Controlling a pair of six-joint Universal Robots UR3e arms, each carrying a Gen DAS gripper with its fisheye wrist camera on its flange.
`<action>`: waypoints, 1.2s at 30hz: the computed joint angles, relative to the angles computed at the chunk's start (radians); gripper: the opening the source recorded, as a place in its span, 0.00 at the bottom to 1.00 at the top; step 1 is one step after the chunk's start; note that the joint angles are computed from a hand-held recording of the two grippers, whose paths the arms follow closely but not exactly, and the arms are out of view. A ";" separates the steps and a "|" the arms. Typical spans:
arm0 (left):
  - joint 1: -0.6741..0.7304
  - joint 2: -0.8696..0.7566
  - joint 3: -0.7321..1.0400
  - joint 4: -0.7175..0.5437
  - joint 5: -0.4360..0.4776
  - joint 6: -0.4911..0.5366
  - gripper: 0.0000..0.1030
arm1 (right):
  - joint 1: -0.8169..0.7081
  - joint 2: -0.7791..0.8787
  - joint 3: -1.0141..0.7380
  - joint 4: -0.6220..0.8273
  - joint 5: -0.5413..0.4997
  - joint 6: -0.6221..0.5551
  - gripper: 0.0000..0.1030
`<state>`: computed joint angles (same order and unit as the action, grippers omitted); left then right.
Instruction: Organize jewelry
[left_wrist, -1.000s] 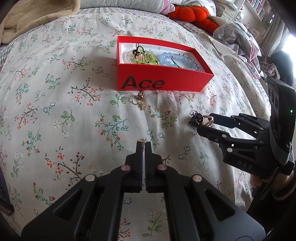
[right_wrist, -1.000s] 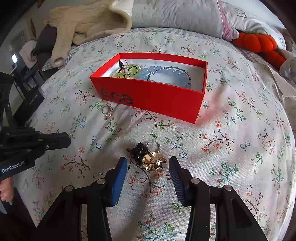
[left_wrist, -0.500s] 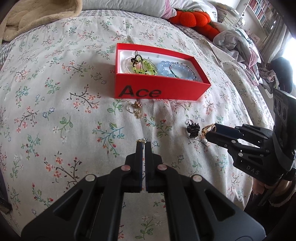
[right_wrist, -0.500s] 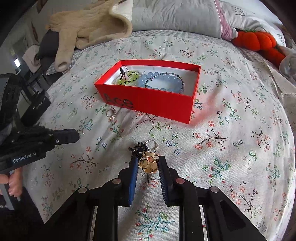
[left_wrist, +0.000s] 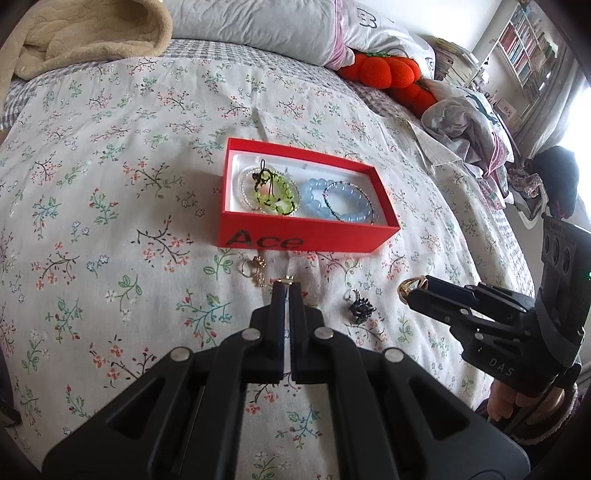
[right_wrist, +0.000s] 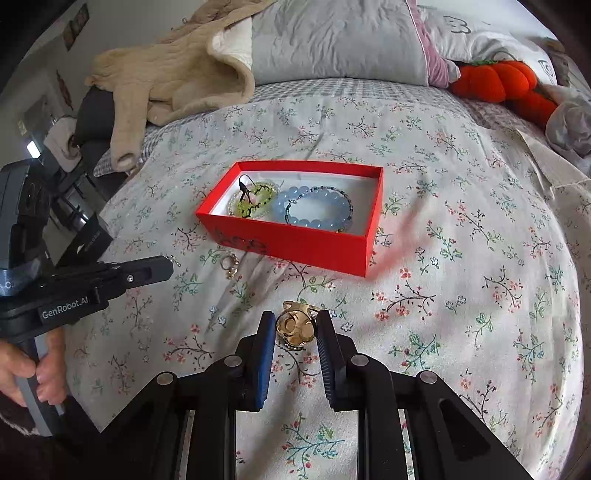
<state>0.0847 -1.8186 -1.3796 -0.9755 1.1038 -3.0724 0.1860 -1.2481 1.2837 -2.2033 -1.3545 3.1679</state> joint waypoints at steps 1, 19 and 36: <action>0.001 -0.007 0.011 0.002 -0.005 -0.010 0.02 | -0.003 0.004 -0.014 0.004 0.005 0.004 0.22; 0.001 -0.252 0.325 -0.033 -0.047 -0.181 0.02 | -0.044 0.240 -0.419 0.155 0.057 0.121 0.22; -0.026 -0.414 0.527 -0.108 -0.014 -0.211 0.03 | -0.049 0.448 -0.708 0.281 0.049 0.153 0.22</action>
<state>0.0591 -2.2324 -0.8531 -1.0834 1.0901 -3.2834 0.1367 -0.7998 0.5755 -1.9220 -1.3058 3.3210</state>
